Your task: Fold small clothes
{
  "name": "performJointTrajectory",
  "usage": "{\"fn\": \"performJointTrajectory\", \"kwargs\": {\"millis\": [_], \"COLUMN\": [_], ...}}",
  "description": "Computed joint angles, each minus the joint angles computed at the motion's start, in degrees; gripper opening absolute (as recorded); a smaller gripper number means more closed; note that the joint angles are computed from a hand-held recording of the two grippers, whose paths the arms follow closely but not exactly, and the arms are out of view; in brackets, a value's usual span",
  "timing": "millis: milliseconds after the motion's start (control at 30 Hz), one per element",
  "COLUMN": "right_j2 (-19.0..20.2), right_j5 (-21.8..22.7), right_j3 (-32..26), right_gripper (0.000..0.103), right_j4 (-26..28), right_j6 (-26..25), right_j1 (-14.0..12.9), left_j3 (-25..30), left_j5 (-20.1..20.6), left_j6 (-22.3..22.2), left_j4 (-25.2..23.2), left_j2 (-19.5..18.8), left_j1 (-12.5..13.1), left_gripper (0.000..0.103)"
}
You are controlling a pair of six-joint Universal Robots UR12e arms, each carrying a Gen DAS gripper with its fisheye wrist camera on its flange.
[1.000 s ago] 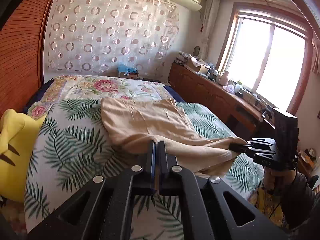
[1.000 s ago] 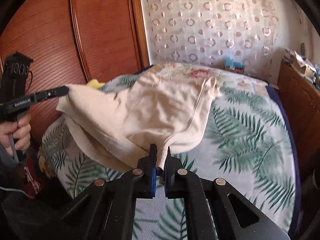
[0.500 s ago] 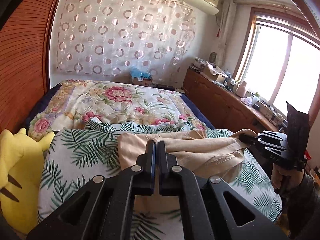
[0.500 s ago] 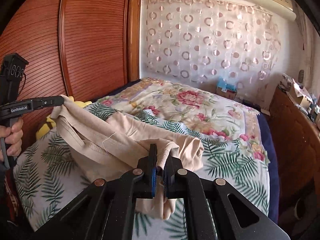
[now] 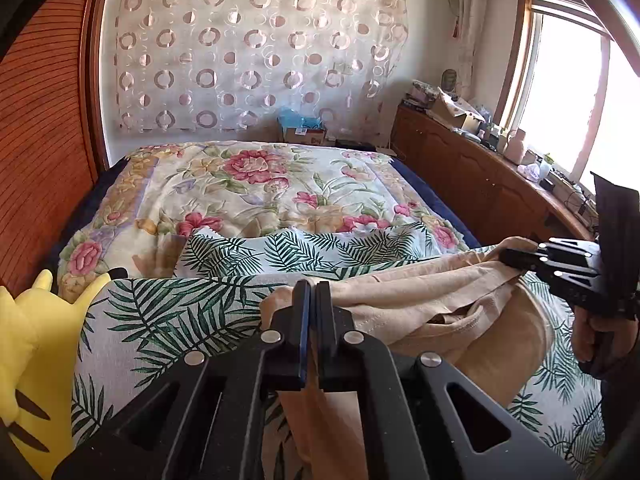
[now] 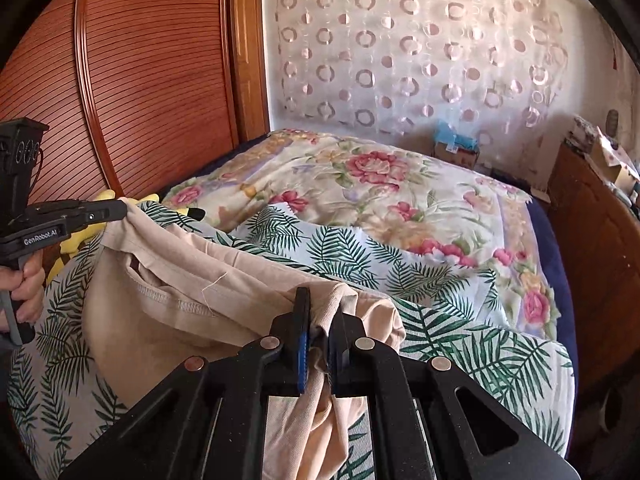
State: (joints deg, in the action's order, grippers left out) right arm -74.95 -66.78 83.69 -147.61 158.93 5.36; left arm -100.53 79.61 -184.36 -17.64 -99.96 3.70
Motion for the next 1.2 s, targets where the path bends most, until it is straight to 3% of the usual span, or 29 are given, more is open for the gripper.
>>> {"fn": "performJointTrajectory", "kwargs": {"millis": [33, 100, 133, 167, 200, 267, 333, 567, 800, 867, 900, 933, 1067, 1133, 1200], "right_j2": [0.0, -0.4, -0.7, -0.9, -1.5, -2.0, -2.5, -1.2, 2.9, 3.5, 3.9, 4.0, 3.6, 3.4, 2.9], "right_j5": [-0.4, -3.4, -4.4, -4.3, -3.9, -2.8, -1.1, -1.2, -2.5, -1.5, -0.3, 0.7, -1.6, -2.0, -6.2], "right_j3": [-0.1, 0.5, 0.9, 1.1, 1.8, 2.2, 3.0, 1.0, -5.2, -6.2, -6.7, -6.8, -4.9, -4.7, -3.8], "right_gripper": [0.02, 0.034, 0.038, 0.04, 0.043, 0.043, 0.044, 0.044, 0.044, 0.03, 0.013, 0.005, 0.003, 0.003, 0.003], "right_j4": [-0.2, -1.9, -3.0, -3.4, -3.2, -2.3, -1.6, 5.4, 10.1, 11.3, 12.0, 12.2, 4.8, 4.6, 2.5], "right_j6": [0.3, 1.0, 1.4, 1.6, 1.6, 0.7, -1.1, -4.0, -3.1, -3.0, -3.4, -3.7, 1.2, 2.6, 3.6], "right_j1": [0.0, 0.3, 0.3, 0.2, 0.0, -0.3, -0.7, -0.4, 0.3, 0.1, -0.1, -0.3, -0.6, -0.7, 0.1], "left_j3": [0.0, -0.1, -0.1, -0.2, -0.1, -0.1, -0.9, -1.9, 2.6, 3.7, 4.4, 4.7, 5.8, 5.9, 5.5], "left_j5": [-0.2, -0.2, -0.9, -2.0, -2.4, -2.7, -3.5, -3.1, 0.2, 1.4, 2.0, 2.3, 8.7, 7.3, 6.9], "left_j6": [0.2, 0.6, 0.8, 0.9, 0.9, 1.0, 1.5, 5.7, 9.5, 9.9, 9.7, 9.3, 5.2, 3.0, 2.5], "left_j4": [0.1, 0.3, 0.2, 0.1, -0.7, -2.1, -1.9, -6.3, -12.6, -12.9, -13.2, -12.2, -8.6, -8.7, -8.5], "left_j2": [0.0, -0.1, -0.2, -0.2, -0.2, 0.1, 0.7, 1.7, -1.7, -2.6, -3.1, -3.6, -4.8, -4.6, -4.1], "left_j1": [0.0, 0.1, 0.3, 0.6, 0.8, 1.0, 1.3, 1.2, 0.1, -0.1, 0.0, 0.2, 0.4, 1.3, 1.6], "left_gripper": [0.003, 0.015, 0.034, 0.046, 0.05, 0.067, 0.074, 0.075, 0.075, 0.075, 0.075, 0.073, 0.069, 0.069, 0.069]}}
